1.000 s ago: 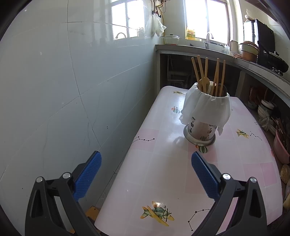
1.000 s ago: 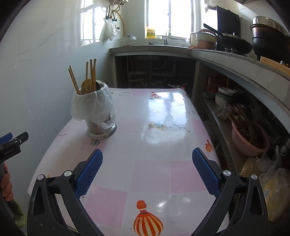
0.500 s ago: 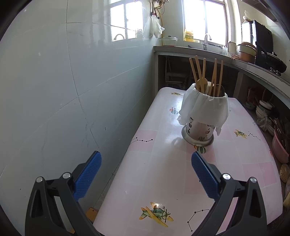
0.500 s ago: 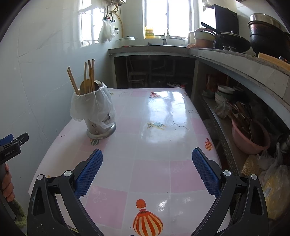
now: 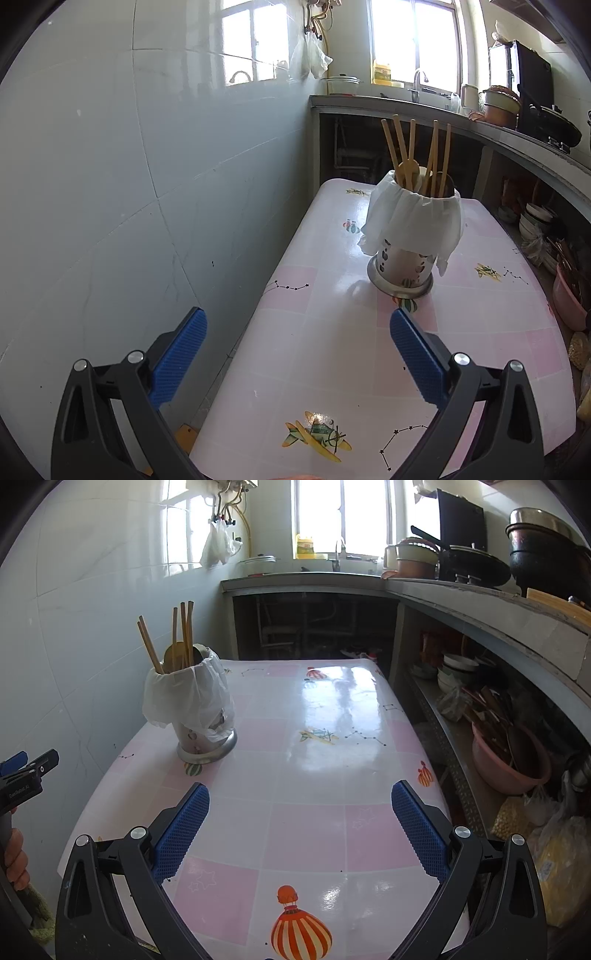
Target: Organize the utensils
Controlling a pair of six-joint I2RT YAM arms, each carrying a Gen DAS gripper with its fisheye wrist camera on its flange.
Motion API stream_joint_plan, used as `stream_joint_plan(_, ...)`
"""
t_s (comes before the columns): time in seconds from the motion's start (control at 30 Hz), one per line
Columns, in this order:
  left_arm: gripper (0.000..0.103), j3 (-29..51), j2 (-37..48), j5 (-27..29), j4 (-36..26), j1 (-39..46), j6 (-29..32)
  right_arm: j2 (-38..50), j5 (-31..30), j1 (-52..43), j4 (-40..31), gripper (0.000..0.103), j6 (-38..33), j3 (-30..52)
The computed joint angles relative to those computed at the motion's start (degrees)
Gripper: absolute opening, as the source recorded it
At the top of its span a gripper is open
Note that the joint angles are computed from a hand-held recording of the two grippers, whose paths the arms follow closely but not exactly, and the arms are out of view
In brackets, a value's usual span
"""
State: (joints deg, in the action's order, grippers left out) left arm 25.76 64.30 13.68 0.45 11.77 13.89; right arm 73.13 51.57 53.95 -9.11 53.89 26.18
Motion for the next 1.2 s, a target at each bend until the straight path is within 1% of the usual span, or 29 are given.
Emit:
stream_joint_plan(0.43, 0.097, -0.65, -0.35, -0.61, 0.71, -0.65, -0.06, 0.2, -0.15, -0.07, 0.56, 0.095, -0.13, -0.22)
stream_joint_plan(1.2, 0.097, -0.48, -0.2, -0.55, 0.18, -0.88, 0.12, -0.08, -0.24, -0.18, 0.69, 0.095, -0.29, -0.47)
